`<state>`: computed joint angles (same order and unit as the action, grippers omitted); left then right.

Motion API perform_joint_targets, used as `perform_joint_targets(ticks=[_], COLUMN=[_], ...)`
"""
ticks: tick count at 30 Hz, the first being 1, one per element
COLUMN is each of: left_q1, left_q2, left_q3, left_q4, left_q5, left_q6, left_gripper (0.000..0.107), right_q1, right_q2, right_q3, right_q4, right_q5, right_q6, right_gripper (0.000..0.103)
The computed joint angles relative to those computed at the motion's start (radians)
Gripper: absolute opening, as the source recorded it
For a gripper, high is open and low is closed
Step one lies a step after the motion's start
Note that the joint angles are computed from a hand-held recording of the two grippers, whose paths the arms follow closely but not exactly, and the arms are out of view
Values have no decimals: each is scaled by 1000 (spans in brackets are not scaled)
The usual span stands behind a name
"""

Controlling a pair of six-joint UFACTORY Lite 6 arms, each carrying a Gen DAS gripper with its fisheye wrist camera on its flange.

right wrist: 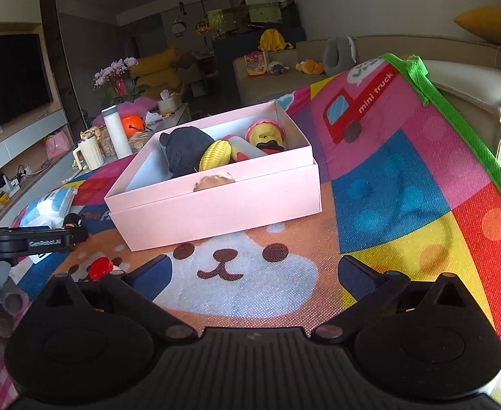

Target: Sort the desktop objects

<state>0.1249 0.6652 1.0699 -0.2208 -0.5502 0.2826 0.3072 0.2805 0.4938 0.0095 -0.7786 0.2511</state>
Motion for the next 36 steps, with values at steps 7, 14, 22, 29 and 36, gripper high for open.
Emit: perform_joint_targets(ticks=[7, 14, 22, 29, 36], left_q1=[20, 32, 9, 47, 137], left_q2=[-38, -386, -525, -529, -516], left_q3=[-37, -468, -714, -756, -758], left_q4=[94, 536, 581, 521, 389], left_q5=[40, -61, -134, -155, -190], left_q6=[-70, -375, -367, -279, -125], left_gripper=[56, 56, 58, 78, 92], right_q1=[-133, -137, -99, -79, -35], right_q2=[51, 63, 65, 65, 67], right_q3=[67, 73, 85, 94, 111], right_q4=[-272, -283, -207, -165, -62], right_q5=[59, 50, 83, 110, 152], right_q6=[270, 292, 226, 183, 82], right_gripper=[103, 103, 103, 103, 103])
